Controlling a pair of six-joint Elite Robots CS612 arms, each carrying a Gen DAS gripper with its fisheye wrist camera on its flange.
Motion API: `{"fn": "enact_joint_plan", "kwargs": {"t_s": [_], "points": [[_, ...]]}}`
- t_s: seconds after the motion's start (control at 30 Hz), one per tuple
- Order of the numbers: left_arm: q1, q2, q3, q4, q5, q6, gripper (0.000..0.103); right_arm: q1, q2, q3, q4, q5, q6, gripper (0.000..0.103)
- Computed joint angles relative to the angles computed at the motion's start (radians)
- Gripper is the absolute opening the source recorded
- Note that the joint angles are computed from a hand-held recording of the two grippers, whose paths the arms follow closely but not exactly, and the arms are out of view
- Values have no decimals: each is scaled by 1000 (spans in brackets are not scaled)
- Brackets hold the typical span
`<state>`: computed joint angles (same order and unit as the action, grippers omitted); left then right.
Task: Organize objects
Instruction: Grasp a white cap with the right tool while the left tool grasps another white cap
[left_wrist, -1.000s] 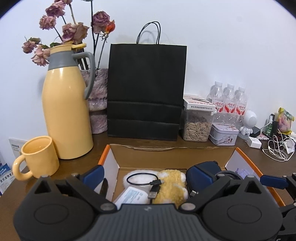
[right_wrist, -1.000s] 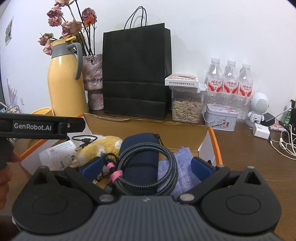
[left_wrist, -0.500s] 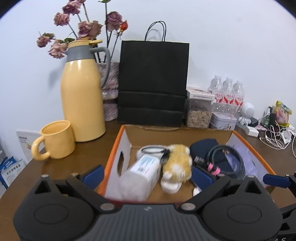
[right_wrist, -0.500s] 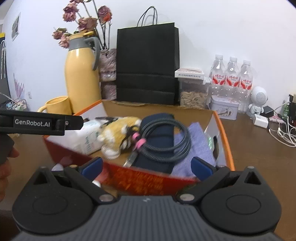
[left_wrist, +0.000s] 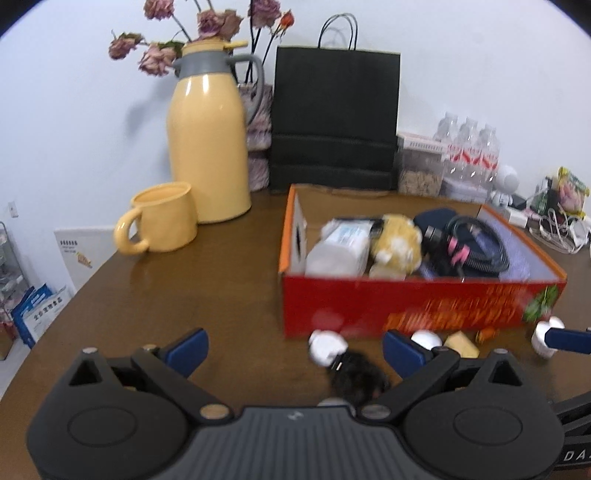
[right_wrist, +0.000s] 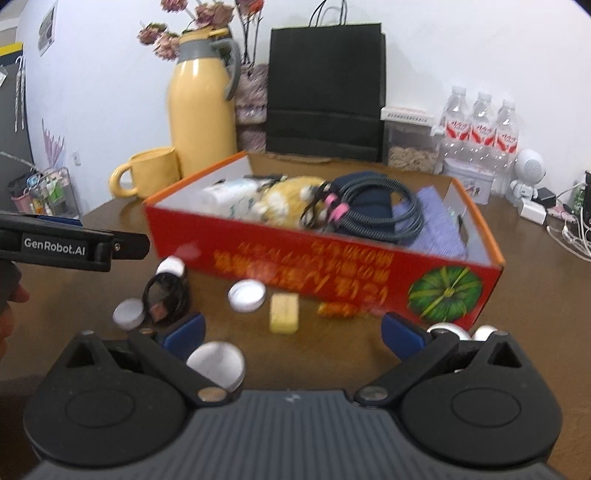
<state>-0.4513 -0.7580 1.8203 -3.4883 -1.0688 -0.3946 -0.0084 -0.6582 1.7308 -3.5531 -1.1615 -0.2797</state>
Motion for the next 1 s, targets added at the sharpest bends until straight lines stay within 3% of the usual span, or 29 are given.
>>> {"fn": "enact_joint_plan", "kwargs": {"t_s": [0.6,0.77,0.87,1.0], "points": [[21,-1,45,70,-104,9,98,29,-9,32,92,-47,-65,103],[21,5,34,79,-119,16,91,32,-6,27,92,-48,-61,103],[20,9,31,54,-129,32,77,32,-3,24,88,-40,-61,101],[18,13,34,10,-152,56,40,28,-2,22,88,-3,-59,81]]}}
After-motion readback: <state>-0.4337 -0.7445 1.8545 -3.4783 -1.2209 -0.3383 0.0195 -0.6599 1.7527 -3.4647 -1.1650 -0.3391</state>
